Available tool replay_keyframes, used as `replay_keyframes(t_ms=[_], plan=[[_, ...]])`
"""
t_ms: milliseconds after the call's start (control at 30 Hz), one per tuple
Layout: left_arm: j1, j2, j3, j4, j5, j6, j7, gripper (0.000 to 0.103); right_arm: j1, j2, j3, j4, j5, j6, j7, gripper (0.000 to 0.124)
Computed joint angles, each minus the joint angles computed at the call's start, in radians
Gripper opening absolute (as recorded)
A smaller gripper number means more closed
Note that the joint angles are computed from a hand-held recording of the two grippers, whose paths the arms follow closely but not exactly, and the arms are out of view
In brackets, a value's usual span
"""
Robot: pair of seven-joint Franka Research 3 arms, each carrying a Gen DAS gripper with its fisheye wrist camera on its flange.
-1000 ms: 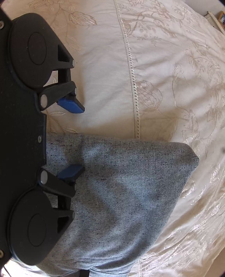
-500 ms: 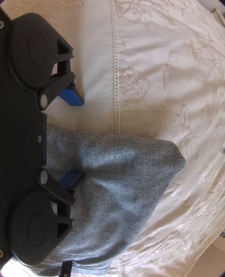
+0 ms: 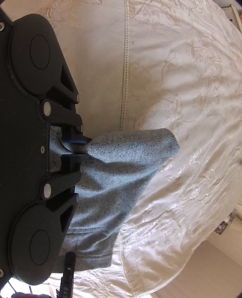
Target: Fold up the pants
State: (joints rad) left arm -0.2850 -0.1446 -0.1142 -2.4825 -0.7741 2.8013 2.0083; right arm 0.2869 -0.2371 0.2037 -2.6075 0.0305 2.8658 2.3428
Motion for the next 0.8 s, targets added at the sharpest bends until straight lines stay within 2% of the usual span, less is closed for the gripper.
replay_keyframes(t_ms=[67, 167, 300, 433, 667, 733, 800], plan=[[-0.002, -0.016, 0.003, -0.001, -0.018, 0.005, -0.004, 0.012, -0.026, -0.030, 0.029, -0.004, -0.051, -0.019, 0.036, 0.022], [0.010, -0.035, -0.008, -0.010, 0.057, 0.030, -0.083, 0.012, -0.061, -0.043, 0.063, 0.024, -0.161, -0.034, 0.042, 0.022], [0.010, -0.051, -0.001, -0.004, 0.151, 0.085, -0.174, 0.012, -0.084, 0.009, 0.059, 0.108, -0.239, -0.001, 0.024, 0.021], [0.034, -0.013, 0.027, 0.067, 0.249, 0.100, -0.249, 0.012, -0.057, 0.128, 0.006, 0.251, -0.241, 0.023, -0.066, 0.021], [0.145, 0.148, 0.002, 0.264, 0.486, 0.076, -0.458, 0.012, 0.024, 0.375, -0.090, 0.554, -0.132, 0.005, -0.226, 0.021], [0.172, 0.199, -0.006, 0.317, 0.569, 0.042, -0.542, 0.015, 0.045, 0.447, -0.111, 0.643, -0.104, -0.021, -0.234, 0.022], [0.182, 0.251, 0.004, 0.374, 0.734, -0.030, -0.698, 0.019, 0.104, 0.511, -0.175, 0.728, -0.162, -0.082, -0.170, 0.029]])
